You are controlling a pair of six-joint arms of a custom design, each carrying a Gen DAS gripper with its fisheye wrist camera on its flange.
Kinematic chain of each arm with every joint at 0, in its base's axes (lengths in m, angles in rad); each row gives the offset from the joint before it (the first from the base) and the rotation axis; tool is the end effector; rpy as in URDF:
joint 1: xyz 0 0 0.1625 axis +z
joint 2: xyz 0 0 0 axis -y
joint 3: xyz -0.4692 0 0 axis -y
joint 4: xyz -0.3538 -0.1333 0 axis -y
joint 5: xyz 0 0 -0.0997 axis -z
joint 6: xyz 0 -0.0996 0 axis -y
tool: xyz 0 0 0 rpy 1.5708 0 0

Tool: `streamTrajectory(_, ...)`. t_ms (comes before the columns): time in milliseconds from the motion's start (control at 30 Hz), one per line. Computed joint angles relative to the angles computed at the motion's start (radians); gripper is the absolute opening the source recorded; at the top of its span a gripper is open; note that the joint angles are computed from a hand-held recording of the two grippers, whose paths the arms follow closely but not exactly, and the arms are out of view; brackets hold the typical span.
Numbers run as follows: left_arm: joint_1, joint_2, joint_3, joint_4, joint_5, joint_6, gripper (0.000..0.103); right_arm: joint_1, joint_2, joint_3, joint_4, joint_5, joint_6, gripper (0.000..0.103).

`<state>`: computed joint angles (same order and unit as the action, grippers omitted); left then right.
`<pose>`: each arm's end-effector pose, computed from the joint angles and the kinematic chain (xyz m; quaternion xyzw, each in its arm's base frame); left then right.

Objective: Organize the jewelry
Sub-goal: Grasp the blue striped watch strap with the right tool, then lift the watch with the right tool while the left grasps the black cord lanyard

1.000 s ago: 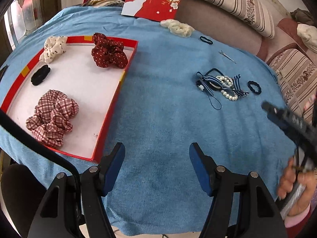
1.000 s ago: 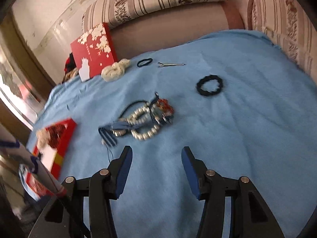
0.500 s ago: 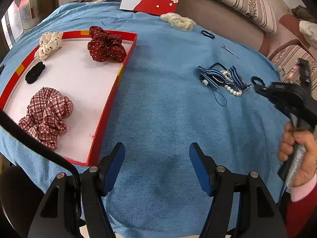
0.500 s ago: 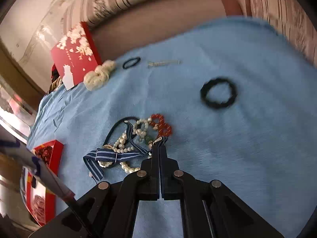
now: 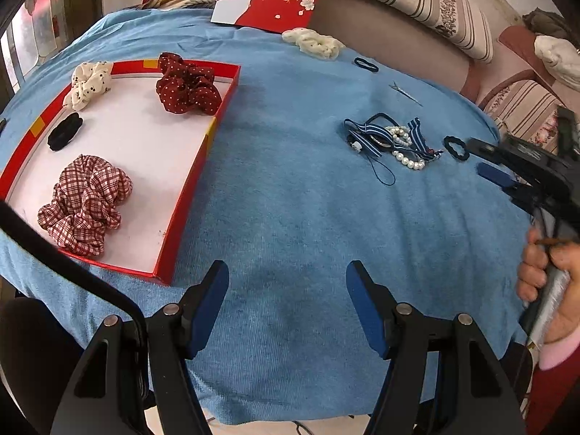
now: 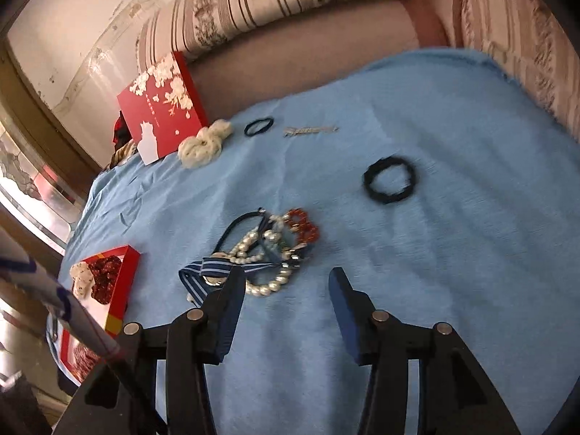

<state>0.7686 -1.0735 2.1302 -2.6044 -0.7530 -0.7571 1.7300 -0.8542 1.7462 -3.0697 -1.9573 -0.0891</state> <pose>-0.2133 -0.4928 0.1964 0.0253 0.9172 -0.2720 0.2902 0.1999 -0.6412 0.2220 0.0590 -0.9364 0.2995 0.1729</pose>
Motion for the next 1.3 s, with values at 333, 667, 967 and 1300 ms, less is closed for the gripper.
streamTrajectory(333,0.025,-0.014,-0.003,0.007,0.002,-0.021,0.066,-0.022,0.095,-0.133,0.083,-0.022,0.133,0.01)
streamTrajectory(667,0.008,-0.047,0.031,-0.028,-0.013,-0.028,0.066,0.11,0.001,-0.035,-0.072,-0.06,-0.09,0.01)
streamTrajectory(967,0.002,-0.124,0.063,-0.03,-0.006,-0.046,0.066,0.187,0.01,-0.001,-0.042,-0.022,-0.146,0.01)
streamTrajectory(1300,-0.03,-0.304,0.094,0.14,0.077,-0.153,0.066,0.297,0.065,-0.098,0.049,0.052,-0.206,0.01)
